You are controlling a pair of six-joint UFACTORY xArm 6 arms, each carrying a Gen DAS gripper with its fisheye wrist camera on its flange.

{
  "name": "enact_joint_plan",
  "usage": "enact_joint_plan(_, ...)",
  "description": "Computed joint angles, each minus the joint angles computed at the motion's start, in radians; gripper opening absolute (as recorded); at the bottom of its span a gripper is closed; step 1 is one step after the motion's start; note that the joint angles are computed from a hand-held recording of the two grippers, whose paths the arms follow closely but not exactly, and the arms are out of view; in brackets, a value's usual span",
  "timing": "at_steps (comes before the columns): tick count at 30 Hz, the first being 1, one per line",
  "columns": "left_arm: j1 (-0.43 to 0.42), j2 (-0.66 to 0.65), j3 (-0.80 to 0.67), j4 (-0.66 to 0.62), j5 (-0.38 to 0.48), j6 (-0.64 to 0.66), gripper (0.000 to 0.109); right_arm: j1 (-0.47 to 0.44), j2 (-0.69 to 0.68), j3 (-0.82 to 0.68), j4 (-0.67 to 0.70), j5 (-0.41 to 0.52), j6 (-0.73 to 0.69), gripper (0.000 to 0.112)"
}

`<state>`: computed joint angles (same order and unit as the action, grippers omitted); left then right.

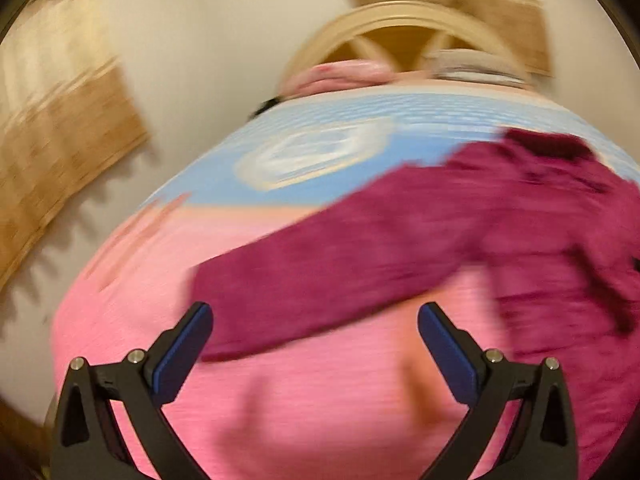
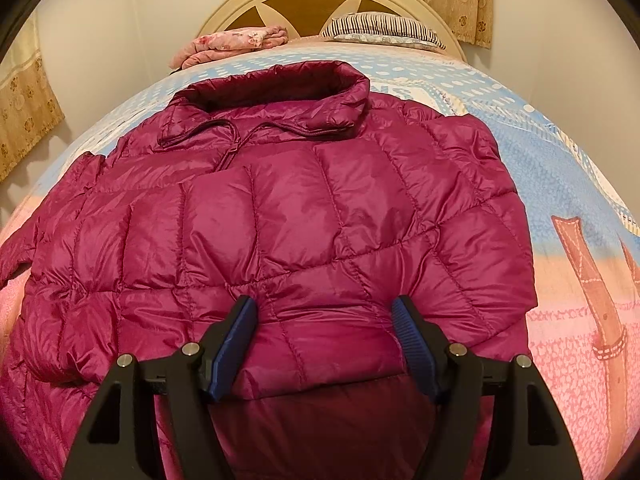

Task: Fold large clothes
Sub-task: 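Lift the open right tool away from the folded sleeve, then grasp the cuff of the other sleeve with the left tool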

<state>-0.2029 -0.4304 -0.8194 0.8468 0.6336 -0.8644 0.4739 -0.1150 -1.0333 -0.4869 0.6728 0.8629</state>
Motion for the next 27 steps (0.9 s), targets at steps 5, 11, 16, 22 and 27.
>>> enact_joint_plan(5,0.215,-0.010,0.040,-0.106,-0.059,0.041,0.103,0.003,0.000,-0.001,-0.007,0.006,0.001,0.072)
enact_joint_plan(11,0.295,0.040,0.056,-0.363,-0.206,0.139,0.103,0.004,0.000,-0.001,-0.014,0.007,0.007,0.072)
enact_joint_plan(16,0.255,0.078,0.039,-0.314,-0.223,0.077,0.100,0.004,-0.005,0.004,-0.017,0.002,0.012,0.072)
enact_joint_plan(22,0.250,0.110,0.024,-0.427,-0.186,0.197,0.026,0.003,-0.007,0.008,-0.018,-0.002,0.015,0.072)
enact_joint_plan(27,0.248,0.028,0.045,-0.277,-0.208,0.116,0.010,0.003,-0.006,0.007,-0.020,-0.003,0.017,0.072)
